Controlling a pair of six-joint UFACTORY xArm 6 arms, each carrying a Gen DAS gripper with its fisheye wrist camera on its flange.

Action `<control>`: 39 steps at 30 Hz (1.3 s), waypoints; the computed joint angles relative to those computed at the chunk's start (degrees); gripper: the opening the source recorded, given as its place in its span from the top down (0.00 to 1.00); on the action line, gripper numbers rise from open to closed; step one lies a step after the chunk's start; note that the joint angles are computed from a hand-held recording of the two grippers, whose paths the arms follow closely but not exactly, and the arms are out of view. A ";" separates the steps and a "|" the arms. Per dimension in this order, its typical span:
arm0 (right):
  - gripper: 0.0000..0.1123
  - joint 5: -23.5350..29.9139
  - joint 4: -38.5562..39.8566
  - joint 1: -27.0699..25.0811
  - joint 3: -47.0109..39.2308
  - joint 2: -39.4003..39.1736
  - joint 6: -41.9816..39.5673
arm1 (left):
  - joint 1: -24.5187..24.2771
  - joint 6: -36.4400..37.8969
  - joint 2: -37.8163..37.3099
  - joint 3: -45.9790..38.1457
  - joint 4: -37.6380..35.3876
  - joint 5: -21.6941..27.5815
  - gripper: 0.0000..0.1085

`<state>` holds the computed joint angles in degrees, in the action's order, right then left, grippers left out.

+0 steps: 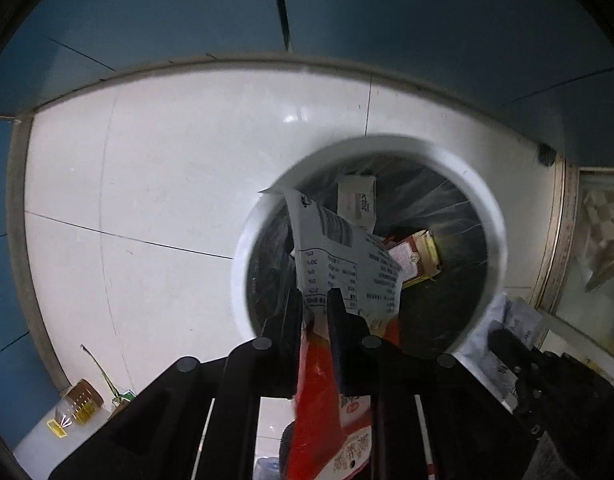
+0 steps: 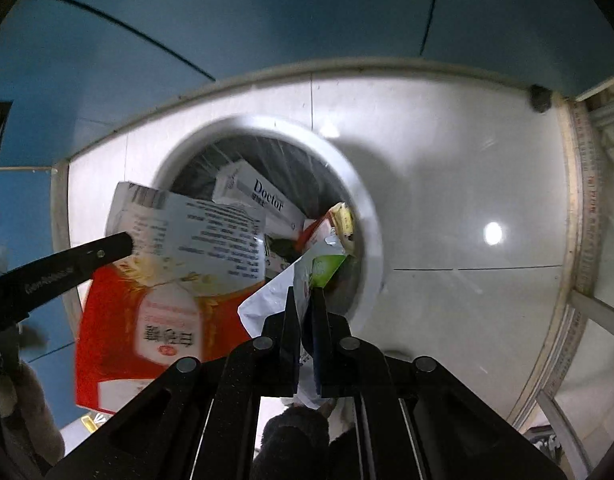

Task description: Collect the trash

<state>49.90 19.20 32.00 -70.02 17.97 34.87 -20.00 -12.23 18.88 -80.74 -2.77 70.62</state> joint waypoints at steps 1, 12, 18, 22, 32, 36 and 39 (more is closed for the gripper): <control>0.93 -0.42 0.78 0.06 -0.38 1.23 -0.48 | 0.08 0.22 0.26 0.41 0.22 -0.28 0.84; 0.47 0.37 1.00 -0.24 -0.51 2.33 0.14 | 3.02 -0.39 -4.47 3.93 1.41 -2.80 0.05; 0.08 5.09 -7.54 0.89 -1.10 -1.30 5.68 | 3.31 -2.04 -9.75 8.39 2.88 -3.67 0.05; 0.08 8.57 -9.60 1.34 -0.97 -4.66 6.90 | 3.01 -3.21 -14.42 11.01 3.54 -3.30 0.05; 0.08 26.16 -15.49 3.99 -10.91 -16.98 11.16 | 0.11 -6.44 -27.09 1.99 5.06 14.82 0.05; 0.08 43.11 -16.42 5.11 -30.51 -15.75 12.35 | -1.14 -5.70 -26.27 -13.99 4.42 27.79 0.05; 0.08 52.69 -17.64 6.49 -48.50 -12.26 12.49 | -1.77 -5.08 -22.21 -31.98 2.48 37.52 0.05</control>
<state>102.59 1.56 38.49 -118.52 5.72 47.37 -21.76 -17.30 -3.33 -112.71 -0.29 108.14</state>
